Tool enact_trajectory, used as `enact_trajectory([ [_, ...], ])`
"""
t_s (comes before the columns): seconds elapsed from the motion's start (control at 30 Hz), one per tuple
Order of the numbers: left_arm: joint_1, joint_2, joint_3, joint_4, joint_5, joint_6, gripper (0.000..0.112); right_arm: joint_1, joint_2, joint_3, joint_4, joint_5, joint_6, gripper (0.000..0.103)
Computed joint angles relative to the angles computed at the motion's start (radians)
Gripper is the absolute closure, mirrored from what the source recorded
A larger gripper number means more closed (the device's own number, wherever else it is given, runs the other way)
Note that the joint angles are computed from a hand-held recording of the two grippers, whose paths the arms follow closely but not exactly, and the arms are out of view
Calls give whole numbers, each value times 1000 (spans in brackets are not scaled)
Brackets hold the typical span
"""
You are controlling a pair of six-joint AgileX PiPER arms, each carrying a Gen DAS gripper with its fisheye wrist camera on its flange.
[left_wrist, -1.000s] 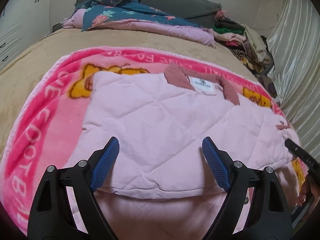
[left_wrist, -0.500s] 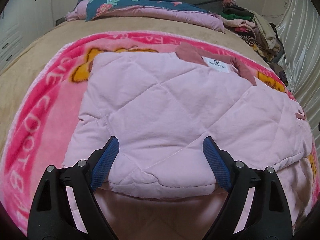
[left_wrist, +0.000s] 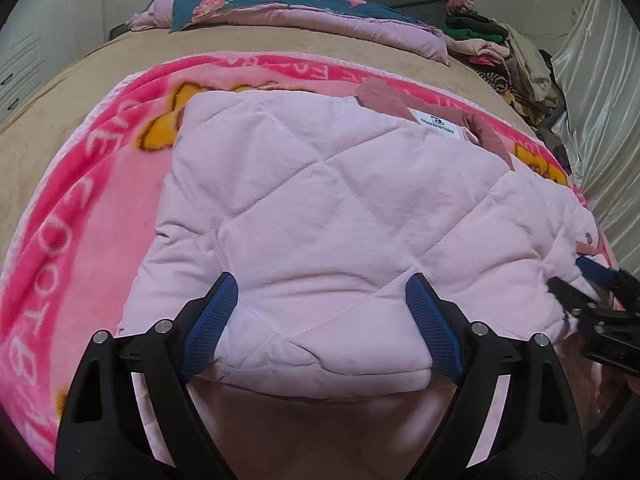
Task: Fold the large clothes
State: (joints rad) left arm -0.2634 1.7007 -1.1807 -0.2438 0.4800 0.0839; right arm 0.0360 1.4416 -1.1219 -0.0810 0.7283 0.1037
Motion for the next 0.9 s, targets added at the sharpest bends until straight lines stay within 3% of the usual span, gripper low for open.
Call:
enact_trajectory([
  [0.27, -8, -49, 12, 9, 31, -19, 30, 11, -24, 57, -32, -55, 70, 10],
  [0.4, 3, -89, 28, -62, 51, 15, 19, 2, -96, 90, -1, -37, 78, 9],
  [0.67, 4, -157, 51, -72, 93, -11, 19, -73, -266, 159, 189, -8, -34, 6],
  [0.9, 4, -210, 65, -60, 108, -16, 19, -102, -388, 188, 217, 47, -56, 5],
])
